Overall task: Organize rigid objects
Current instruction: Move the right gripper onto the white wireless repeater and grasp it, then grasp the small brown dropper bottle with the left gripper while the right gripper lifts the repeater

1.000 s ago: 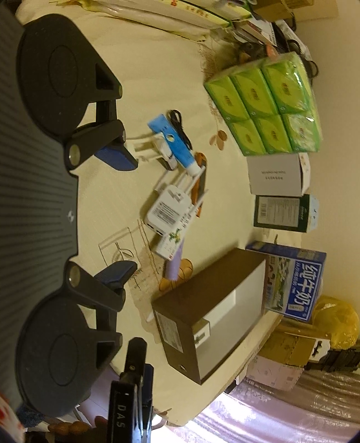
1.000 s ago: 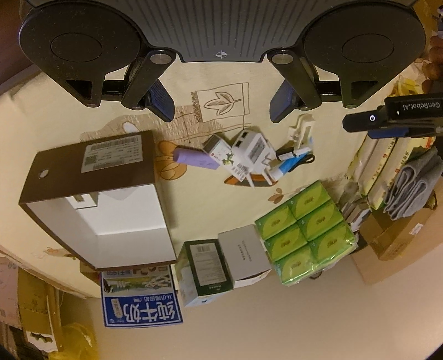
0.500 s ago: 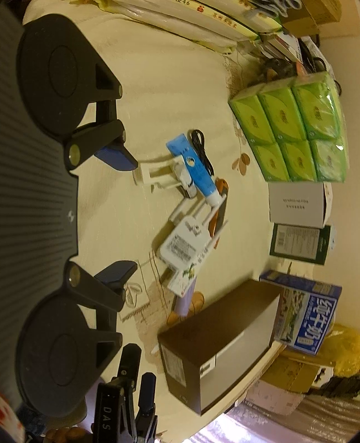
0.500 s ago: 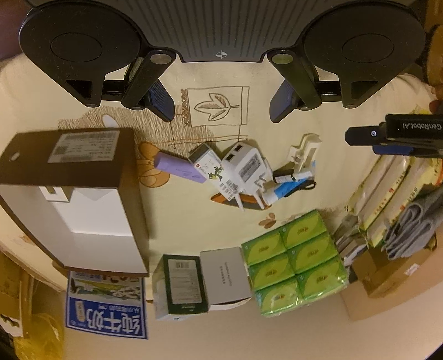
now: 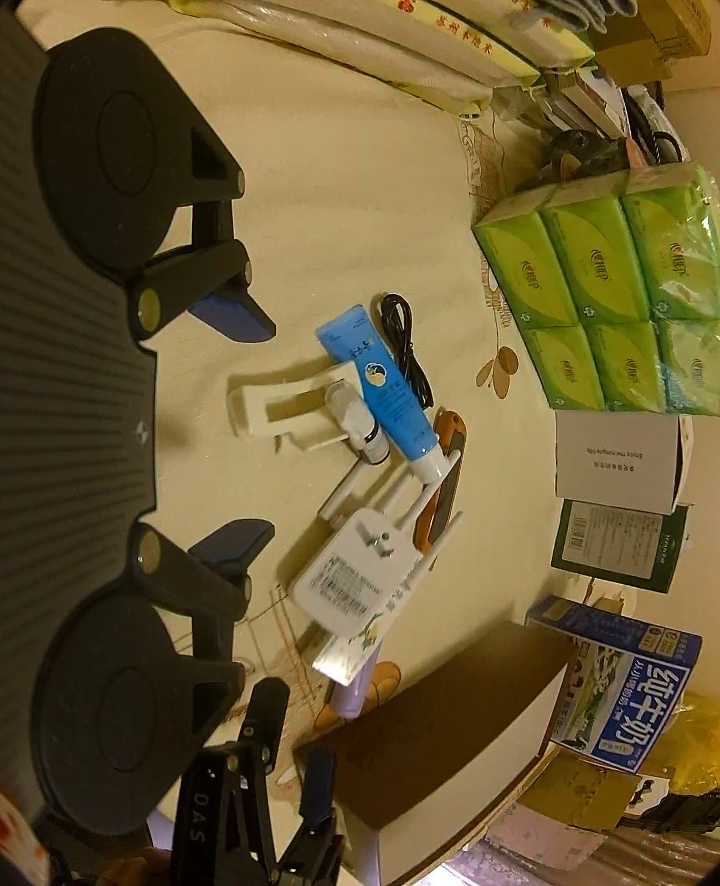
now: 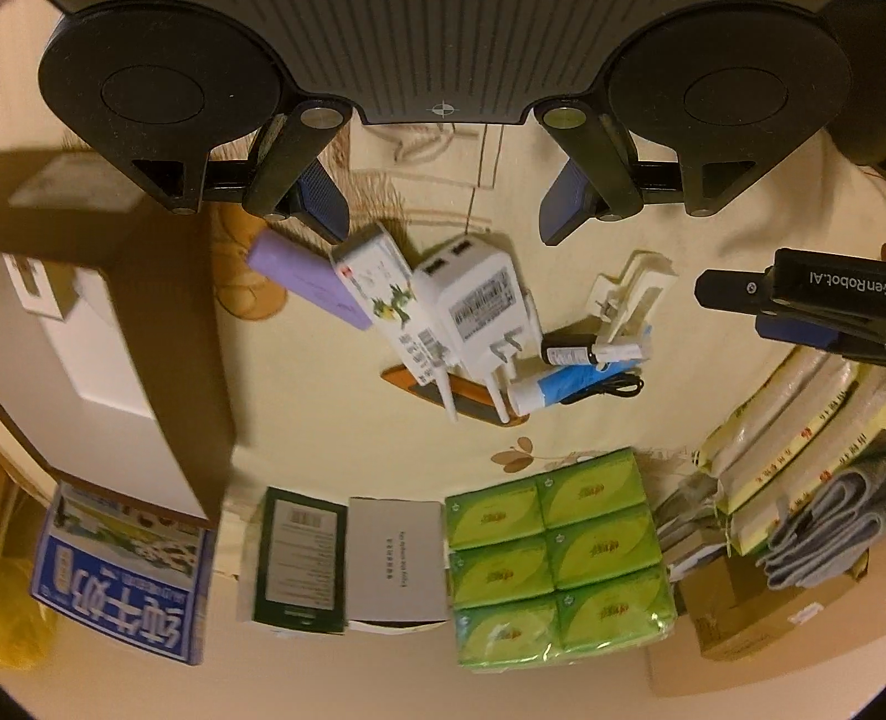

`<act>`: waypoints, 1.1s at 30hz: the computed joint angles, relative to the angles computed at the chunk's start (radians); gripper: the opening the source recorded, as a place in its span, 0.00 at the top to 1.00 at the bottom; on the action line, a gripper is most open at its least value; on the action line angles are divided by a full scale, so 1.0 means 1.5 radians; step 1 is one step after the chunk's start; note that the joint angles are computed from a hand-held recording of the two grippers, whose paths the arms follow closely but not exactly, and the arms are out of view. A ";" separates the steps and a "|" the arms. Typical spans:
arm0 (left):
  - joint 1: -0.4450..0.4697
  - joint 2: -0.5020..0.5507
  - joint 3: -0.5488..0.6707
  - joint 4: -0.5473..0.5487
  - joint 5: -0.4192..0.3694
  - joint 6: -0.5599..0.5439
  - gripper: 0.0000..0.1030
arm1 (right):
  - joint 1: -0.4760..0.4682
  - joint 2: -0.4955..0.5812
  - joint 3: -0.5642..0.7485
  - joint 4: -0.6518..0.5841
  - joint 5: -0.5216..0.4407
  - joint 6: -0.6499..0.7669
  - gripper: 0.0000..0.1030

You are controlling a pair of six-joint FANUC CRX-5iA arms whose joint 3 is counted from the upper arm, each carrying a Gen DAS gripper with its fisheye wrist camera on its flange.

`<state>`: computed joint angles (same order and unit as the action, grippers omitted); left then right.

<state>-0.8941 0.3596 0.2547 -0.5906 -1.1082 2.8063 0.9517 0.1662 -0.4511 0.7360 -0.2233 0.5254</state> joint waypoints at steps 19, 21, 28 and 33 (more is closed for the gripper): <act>0.072 0.037 -0.007 0.024 0.066 -0.076 0.39 | -0.021 0.166 0.117 0.173 0.016 0.000 0.29; 0.075 0.039 -0.008 0.027 0.071 -0.079 0.40 | -0.022 0.176 0.121 0.207 0.012 -0.017 0.29; 0.085 0.046 -0.008 0.034 0.077 -0.092 0.40 | -0.047 0.201 0.117 0.359 0.026 -0.107 0.30; 0.092 0.053 -0.002 0.040 0.082 -0.106 0.41 | -0.087 0.205 0.106 0.526 0.064 -0.215 0.44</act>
